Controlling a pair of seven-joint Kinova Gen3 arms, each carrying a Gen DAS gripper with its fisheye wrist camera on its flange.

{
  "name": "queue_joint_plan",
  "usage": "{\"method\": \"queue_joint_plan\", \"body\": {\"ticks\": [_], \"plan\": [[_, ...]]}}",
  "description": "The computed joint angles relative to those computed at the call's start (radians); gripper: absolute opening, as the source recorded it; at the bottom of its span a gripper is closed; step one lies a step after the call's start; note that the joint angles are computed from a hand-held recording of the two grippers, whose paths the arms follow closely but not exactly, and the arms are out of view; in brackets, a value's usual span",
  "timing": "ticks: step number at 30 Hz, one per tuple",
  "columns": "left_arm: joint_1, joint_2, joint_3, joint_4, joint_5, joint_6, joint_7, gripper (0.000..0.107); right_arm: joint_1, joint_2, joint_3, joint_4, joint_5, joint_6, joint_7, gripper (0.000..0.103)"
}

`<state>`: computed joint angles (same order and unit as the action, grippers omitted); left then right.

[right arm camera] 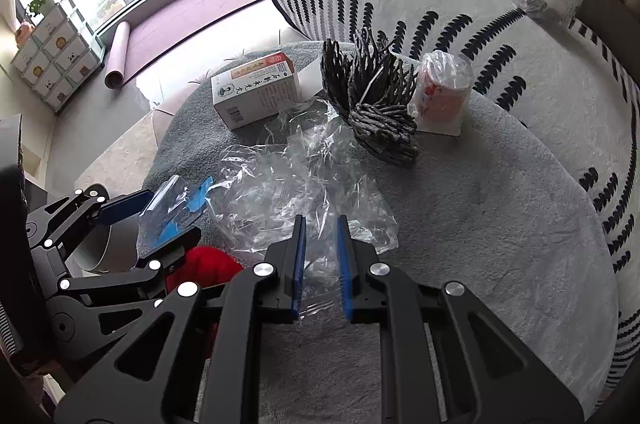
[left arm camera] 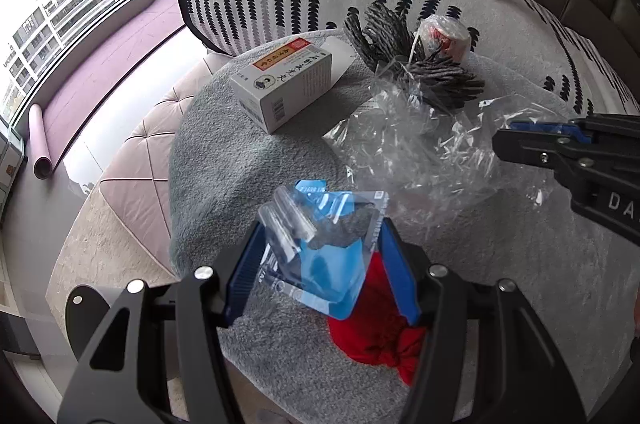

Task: Collect trash
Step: 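Grasp the blue blister packet with the left tool while the right tool grasps the small red item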

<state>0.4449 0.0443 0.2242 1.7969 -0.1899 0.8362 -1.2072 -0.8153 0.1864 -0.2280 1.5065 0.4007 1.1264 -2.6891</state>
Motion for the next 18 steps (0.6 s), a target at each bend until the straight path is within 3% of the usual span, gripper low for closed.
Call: {"method": "queue_joint_plan", "body": {"ticks": [18], "plan": [[-0.118, -0.161, -0.043, 0.050, 0.125, 0.017, -0.153, 0.058, -0.126, 0.083, 0.002, -0.215, 0.047, 0.122, 0.006, 0.013]]}}
